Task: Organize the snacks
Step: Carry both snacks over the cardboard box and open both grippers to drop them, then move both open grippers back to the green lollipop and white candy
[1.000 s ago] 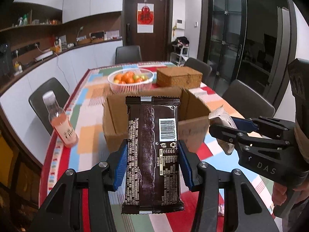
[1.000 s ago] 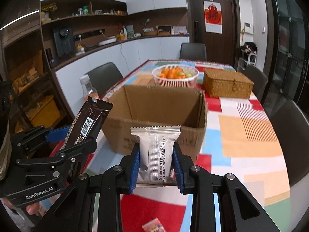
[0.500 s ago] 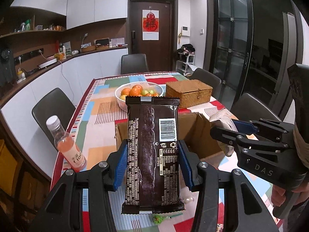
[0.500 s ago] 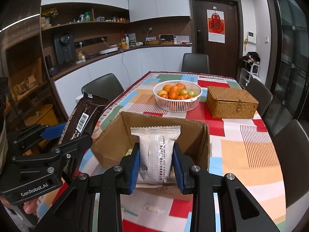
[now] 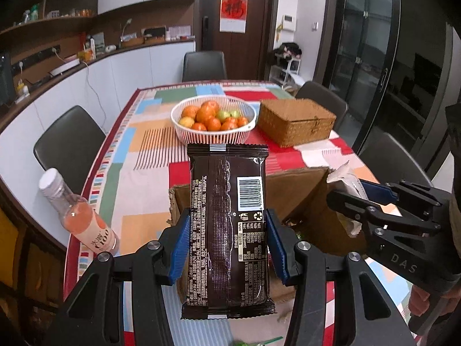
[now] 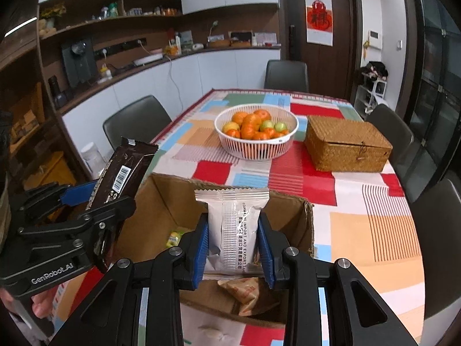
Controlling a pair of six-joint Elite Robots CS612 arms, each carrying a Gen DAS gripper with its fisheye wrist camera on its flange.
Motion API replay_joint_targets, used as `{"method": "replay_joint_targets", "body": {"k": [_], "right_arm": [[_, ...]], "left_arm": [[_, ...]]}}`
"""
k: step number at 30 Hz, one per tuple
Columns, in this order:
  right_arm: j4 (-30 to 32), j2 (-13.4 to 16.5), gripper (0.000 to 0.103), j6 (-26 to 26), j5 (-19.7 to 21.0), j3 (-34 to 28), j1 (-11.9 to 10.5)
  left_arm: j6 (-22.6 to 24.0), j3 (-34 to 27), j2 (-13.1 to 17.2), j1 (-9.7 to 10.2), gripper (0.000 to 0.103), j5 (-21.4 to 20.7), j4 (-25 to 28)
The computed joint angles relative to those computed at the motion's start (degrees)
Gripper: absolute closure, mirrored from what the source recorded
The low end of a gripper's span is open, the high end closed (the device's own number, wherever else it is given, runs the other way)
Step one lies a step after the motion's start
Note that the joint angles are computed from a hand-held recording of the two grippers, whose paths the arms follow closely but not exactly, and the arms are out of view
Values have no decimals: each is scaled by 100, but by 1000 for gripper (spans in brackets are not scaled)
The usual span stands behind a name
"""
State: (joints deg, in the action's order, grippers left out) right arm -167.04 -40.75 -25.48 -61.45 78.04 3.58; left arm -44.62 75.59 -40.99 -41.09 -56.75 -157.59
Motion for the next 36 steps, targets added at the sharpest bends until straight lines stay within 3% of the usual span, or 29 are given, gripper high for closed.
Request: {"method": "replay_joint_targets", "body": {"k": [7, 10, 12, 14, 25, 29, 36], "right_arm": [[440, 195, 70, 114, -157, -306, 28], [536, 247, 69, 183, -210, -391, 39], [552, 254, 59, 196, -235, -396, 39], [383, 239, 56, 213, -285, -326, 35], [-600, -188, 56, -16, 200, 618, -103], [-840, -350, 56, -191, 392, 1007, -165], [-918, -480, 56, -497, 391, 1395, -202]], "left_arm": [[-63, -376, 208, 87, 53, -178, 609], [-88, -432, 232, 74, 41, -36, 810], [-144, -342, 189, 43, 38, 20, 748], [-197, -199, 119, 3, 38, 25, 605], [-272, 573, -280, -399, 37, 665, 18], [-239, 823, -389, -538, 36, 761, -144], [-428, 1125, -471, -700, 36, 703, -123]]}}
